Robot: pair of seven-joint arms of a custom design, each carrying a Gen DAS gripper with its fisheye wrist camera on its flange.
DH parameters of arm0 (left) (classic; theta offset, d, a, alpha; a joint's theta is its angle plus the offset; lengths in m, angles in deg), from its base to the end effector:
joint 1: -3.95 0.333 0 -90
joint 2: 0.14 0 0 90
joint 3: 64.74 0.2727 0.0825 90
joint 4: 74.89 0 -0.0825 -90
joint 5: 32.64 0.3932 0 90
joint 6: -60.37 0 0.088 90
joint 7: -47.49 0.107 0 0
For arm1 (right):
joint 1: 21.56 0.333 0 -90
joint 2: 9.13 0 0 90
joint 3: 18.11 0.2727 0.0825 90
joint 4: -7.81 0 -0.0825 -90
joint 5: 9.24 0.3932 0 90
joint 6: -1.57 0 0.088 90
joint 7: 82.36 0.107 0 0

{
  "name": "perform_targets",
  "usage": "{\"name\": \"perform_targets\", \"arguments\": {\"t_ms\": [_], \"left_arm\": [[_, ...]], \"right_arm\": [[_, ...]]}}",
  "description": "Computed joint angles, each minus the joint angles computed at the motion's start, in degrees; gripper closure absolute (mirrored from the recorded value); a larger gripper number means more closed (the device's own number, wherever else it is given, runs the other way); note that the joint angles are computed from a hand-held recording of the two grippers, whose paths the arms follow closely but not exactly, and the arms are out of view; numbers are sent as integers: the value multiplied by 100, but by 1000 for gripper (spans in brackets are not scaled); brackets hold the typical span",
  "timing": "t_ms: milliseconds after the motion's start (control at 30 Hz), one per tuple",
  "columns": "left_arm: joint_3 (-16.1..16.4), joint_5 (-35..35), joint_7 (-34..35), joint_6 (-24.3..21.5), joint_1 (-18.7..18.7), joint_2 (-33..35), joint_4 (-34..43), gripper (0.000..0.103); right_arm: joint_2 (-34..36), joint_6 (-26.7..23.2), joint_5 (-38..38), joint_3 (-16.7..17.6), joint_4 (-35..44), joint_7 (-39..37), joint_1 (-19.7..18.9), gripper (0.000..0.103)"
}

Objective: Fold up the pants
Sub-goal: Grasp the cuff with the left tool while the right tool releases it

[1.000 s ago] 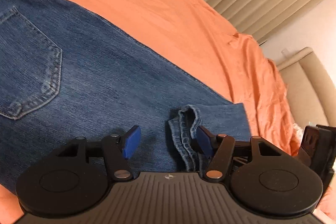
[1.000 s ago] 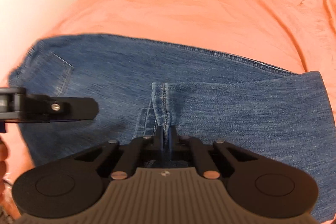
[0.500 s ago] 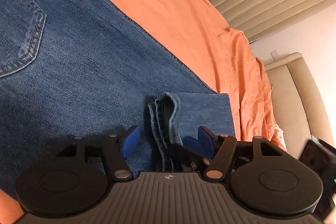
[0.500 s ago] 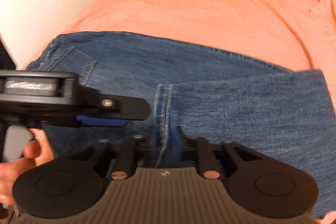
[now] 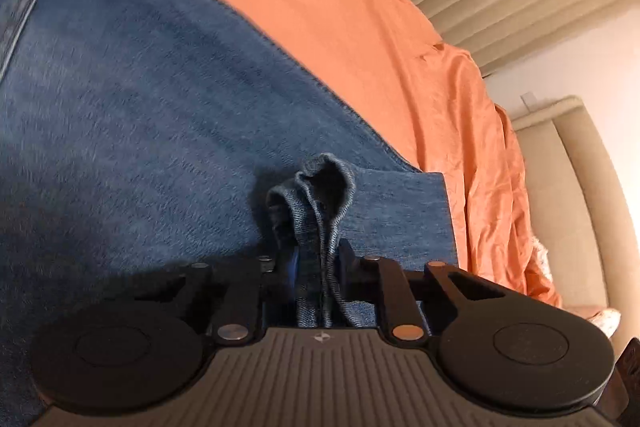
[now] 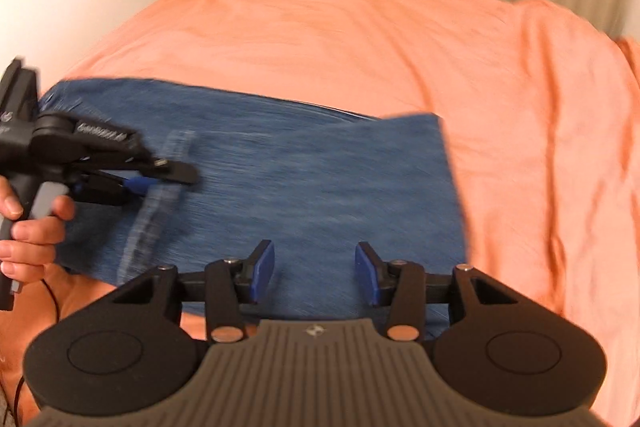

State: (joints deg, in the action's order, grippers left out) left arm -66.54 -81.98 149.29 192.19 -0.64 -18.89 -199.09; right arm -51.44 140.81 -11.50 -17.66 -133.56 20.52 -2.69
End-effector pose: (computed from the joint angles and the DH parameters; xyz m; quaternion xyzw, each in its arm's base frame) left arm 0.5147 -0.0750 0.5426 0.6816 -0.6009 0.4079 0.0892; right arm 0.3915 0.1376 0.5848 -0.7065 0.6185 -0.1835 0.2909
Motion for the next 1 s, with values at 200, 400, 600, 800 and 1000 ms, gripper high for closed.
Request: {"name": "perform_targets", "arguments": {"t_ms": [200, 400, 600, 800, 1000], "left_arm": [[-84, 275, 733, 290, -193, -213, 330, 91], [-204, 1118, 1012, -168, -171, 503, 1748, 91], [-409, 2543, 176, -762, 178, 1495, 2425, 91], [-465, 2423, 375, -309, 226, 1492, 1784, 90], [-363, 1695, 591, -394, 339, 1517, 1829, 82]], "right_arm": [[-518, 44, -321, 13, -492, 253, -378, 61], [-557, 373, -242, -291, -658, 147, -447, 71], [-611, 468, -3, -428, -766, -80, -383, 92], [-494, 555, 73, -454, -928, -259, -369, 91], [-137, 330, 176, -404, -914, -120, -460, 90]]}}
